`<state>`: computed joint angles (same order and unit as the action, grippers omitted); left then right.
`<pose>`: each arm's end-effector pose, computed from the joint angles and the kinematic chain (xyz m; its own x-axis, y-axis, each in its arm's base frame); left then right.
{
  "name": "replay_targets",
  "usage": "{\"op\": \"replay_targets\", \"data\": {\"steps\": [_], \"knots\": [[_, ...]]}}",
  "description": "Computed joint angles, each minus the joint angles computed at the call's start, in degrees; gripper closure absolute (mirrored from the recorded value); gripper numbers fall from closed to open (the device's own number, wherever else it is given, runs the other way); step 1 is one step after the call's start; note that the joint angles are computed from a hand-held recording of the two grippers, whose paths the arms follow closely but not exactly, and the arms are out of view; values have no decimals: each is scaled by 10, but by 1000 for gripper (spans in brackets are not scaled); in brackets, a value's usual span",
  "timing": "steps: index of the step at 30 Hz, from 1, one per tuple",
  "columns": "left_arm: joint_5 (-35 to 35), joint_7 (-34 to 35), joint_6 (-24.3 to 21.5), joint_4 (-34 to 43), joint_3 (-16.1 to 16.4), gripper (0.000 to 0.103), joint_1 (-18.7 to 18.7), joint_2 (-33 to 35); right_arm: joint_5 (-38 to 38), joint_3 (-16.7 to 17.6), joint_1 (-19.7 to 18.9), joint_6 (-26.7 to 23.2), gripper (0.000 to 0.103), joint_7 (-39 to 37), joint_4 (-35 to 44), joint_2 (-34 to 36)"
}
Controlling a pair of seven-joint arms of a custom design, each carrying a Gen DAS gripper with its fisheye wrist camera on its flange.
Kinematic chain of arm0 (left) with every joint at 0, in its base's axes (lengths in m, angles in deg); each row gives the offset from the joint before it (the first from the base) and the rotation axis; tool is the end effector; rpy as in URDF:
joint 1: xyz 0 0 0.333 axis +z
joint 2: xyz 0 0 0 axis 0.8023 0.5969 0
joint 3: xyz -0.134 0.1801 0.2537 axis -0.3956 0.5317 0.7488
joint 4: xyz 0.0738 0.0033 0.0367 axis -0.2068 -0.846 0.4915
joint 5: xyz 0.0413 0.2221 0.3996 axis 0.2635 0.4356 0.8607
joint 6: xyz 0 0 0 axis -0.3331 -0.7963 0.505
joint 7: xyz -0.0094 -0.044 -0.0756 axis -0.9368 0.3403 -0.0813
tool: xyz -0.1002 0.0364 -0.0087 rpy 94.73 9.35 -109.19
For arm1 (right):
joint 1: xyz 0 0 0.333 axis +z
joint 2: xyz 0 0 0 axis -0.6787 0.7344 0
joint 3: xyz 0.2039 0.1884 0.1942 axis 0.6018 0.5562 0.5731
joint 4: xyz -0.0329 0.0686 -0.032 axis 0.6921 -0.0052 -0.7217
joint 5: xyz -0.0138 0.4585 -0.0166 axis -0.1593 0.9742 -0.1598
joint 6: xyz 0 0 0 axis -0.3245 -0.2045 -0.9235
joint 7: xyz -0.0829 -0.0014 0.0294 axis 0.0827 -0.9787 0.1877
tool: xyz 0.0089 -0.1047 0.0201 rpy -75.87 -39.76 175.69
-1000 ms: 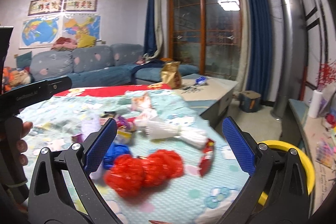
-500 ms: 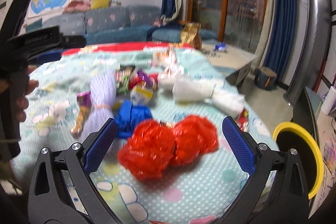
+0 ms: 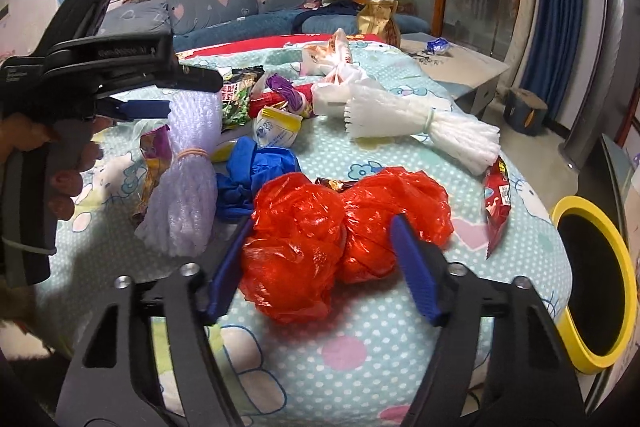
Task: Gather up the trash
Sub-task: 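Grasp the lavender mesh bag with left tool while right tool grasps the red plastic bag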
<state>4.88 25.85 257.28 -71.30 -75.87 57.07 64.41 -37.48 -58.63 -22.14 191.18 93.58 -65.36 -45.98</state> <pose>0.6773 -0.2662 0.3729 -0.1577 -0.9108 0.3815 -0.7742 -0.1258 -0.6203 0.5679 0.1939 0.3366 0.2267 -0.9730 -0.0432 -0.6220 -0.1105 -0.7752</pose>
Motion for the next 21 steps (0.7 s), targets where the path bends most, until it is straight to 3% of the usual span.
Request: {"op": "replay_targets", "data": {"steps": [5,8,15,17,21], "knots": [[-4,9,-9,-3,-6,57,2,-8,-49,23,-35,3,65,43,-11,-8],[10,-12,-2,-12,32,71,-32,-25,-88,35,-57,4,73,77,-20,-17],[-2,2,36,-31,-21,77,12,-41,-249,60,-121,31,79,213,-38,-33],[0,8,44,-30,-46,77,33,-39,-274,52,-121,38,79,235,-42,-38],[19,-2,53,-23,-58,78,40,-39,-311,36,-117,61,79,267,-49,-50]]}}
